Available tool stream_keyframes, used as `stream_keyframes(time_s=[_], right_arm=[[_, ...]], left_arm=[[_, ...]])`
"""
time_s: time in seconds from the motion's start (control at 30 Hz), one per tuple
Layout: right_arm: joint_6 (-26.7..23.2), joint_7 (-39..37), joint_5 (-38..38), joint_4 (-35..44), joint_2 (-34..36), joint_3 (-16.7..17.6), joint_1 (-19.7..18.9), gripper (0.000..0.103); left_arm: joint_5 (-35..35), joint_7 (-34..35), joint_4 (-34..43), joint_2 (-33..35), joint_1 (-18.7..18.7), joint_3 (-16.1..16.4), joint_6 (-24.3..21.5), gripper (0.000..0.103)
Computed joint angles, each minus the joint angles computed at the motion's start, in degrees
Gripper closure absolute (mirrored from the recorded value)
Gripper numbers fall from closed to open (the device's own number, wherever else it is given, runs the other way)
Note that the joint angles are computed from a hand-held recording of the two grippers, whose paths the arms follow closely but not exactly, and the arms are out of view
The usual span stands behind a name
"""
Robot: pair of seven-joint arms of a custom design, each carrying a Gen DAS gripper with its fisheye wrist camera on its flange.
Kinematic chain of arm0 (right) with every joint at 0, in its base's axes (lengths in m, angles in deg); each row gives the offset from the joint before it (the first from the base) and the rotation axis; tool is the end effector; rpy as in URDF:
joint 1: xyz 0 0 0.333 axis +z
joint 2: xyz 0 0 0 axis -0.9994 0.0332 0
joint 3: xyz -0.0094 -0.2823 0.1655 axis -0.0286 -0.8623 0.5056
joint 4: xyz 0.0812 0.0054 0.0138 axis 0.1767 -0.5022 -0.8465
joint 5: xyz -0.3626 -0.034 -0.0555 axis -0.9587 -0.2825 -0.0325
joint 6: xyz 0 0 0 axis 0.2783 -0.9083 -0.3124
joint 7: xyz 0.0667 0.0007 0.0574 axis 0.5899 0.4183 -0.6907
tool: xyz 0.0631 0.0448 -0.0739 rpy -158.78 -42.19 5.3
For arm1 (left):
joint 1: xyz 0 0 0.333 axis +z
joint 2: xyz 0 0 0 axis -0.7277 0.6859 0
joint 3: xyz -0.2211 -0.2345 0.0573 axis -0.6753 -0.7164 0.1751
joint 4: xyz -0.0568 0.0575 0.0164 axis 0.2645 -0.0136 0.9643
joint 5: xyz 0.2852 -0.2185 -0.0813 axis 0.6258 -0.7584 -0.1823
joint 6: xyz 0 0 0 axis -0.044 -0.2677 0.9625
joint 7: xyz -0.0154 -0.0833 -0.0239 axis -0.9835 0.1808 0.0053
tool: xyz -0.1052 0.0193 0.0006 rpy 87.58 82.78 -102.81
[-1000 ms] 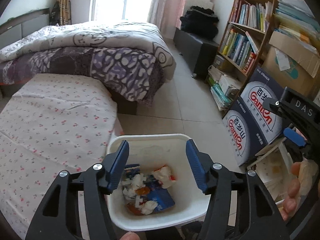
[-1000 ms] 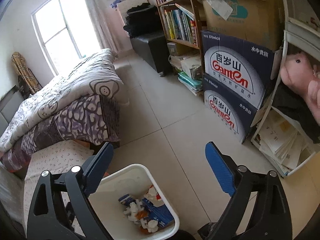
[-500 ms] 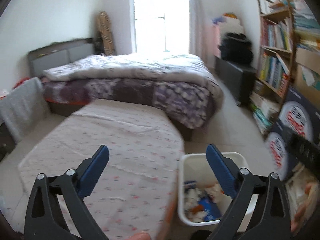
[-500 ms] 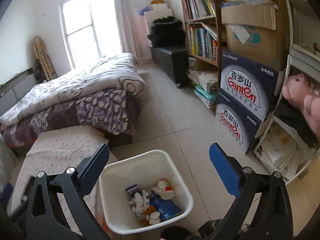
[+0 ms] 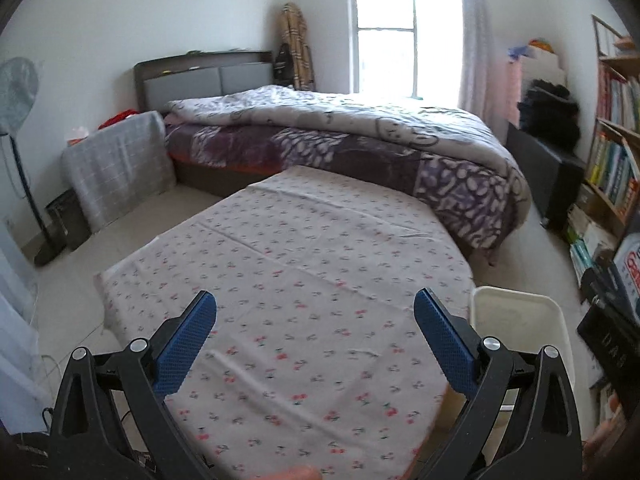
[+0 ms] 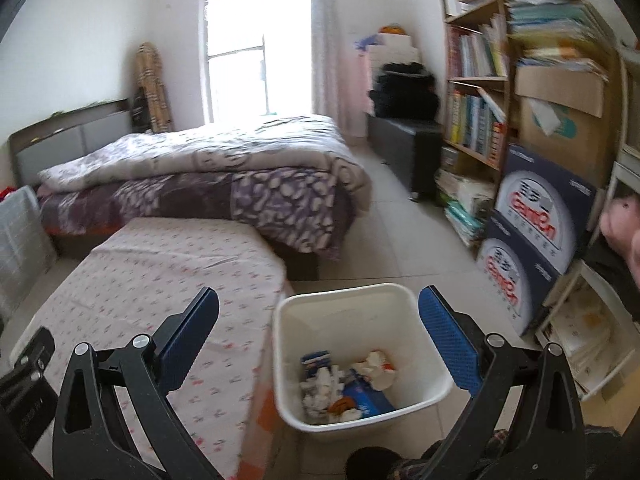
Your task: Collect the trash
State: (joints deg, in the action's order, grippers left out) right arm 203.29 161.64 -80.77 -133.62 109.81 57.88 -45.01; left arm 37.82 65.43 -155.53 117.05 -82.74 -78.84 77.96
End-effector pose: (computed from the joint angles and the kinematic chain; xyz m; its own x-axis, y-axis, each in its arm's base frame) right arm 0.6737 0.4400 0.4413 0.0005 -0.9999 -0.0142 -0.4681 0.0123 -0.8836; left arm 0.6266 -0.4066 0.4503 0.4897 -0.8717 -0.0158 -0.4924 -0.2615 -0.8302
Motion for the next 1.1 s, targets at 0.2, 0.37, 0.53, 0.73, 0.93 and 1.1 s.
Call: stream_keyframes(time_s=[0.2, 0.37, 0.53, 0.73, 0.93, 1.1], right_arm=[[1.28, -2.15, 0.44, 3.25, 2.51, 0.25, 0.83, 0.007], [1.67, -2.93, 1.22, 4.89, 3.70, -0.21, 1.49, 0.007], [1.46, -3.84, 1.71, 5.93, 4.44, -0.48, 1.81, 0.007], [1.82, -4.28, 2.97, 5.91, 4.47, -0.12, 1.45, 0.007], [2.40, -4.72, 3.90, 5.48, 4.28, -0.33, 1.45, 0.007], [2.73, -5.13, 4.60, 5.06, 4.04, -0.25, 1.30, 0.007]], left_arm=[[1.37, -5.35, -7.65, -4.82, 1.52, -0.50, 0.66, 0.007], [1.77, -6.30, -9.71, -6.13, 3.03, -1.71, 0.28, 0.007], [2.00, -6.55, -9.99, -6.34, 3.59, -2.32, -0.24, 0.007], [2.11, -6.56, -10.11, -6.37, 3.84, -2.57, -0.61, 0.007], [1.79, -5.66, -9.02, -5.55, 3.69, -2.57, -1.28, 0.007], [1.63, -5.47, -8.96, -5.47, 3.66, -2.46, -1.06, 0.007]])
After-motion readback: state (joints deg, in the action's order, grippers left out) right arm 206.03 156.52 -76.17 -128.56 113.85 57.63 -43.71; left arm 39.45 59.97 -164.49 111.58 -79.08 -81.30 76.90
